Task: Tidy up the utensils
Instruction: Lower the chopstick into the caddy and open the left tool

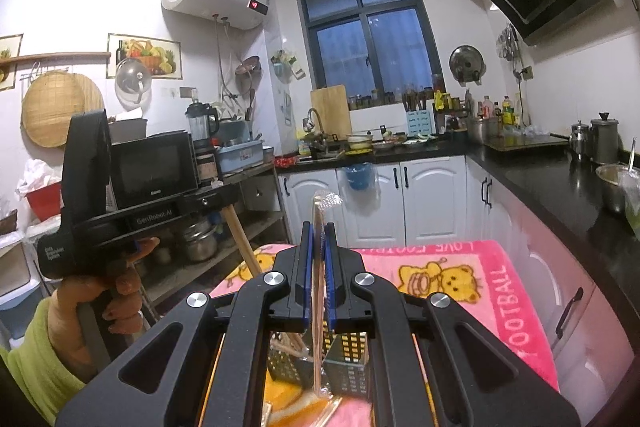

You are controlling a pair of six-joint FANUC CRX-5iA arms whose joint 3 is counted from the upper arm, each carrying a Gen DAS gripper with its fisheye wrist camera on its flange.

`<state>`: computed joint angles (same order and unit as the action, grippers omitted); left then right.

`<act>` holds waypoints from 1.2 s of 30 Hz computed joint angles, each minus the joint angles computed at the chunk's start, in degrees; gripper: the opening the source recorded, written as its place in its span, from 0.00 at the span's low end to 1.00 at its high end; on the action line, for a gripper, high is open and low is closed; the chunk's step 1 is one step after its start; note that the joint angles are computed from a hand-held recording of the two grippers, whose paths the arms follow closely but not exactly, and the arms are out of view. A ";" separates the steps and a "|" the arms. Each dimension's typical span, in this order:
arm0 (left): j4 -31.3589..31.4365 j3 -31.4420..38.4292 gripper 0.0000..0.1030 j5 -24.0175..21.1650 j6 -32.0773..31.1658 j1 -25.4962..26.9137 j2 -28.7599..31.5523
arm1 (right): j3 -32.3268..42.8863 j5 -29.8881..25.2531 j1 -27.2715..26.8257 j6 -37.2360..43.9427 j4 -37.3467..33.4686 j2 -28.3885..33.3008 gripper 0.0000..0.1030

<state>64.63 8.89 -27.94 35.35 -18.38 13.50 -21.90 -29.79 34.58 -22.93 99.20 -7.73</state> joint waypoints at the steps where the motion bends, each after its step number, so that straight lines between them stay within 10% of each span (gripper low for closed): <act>1: -0.12 0.17 0.03 0.18 0.18 0.02 0.11 | 0.42 0.09 -0.10 0.37 -0.34 0.20 0.05; 36: -11.96 7.64 0.03 1.64 9.51 0.06 9.27 | 7.75 5.86 -7.17 -3.09 -0.53 10.19 0.06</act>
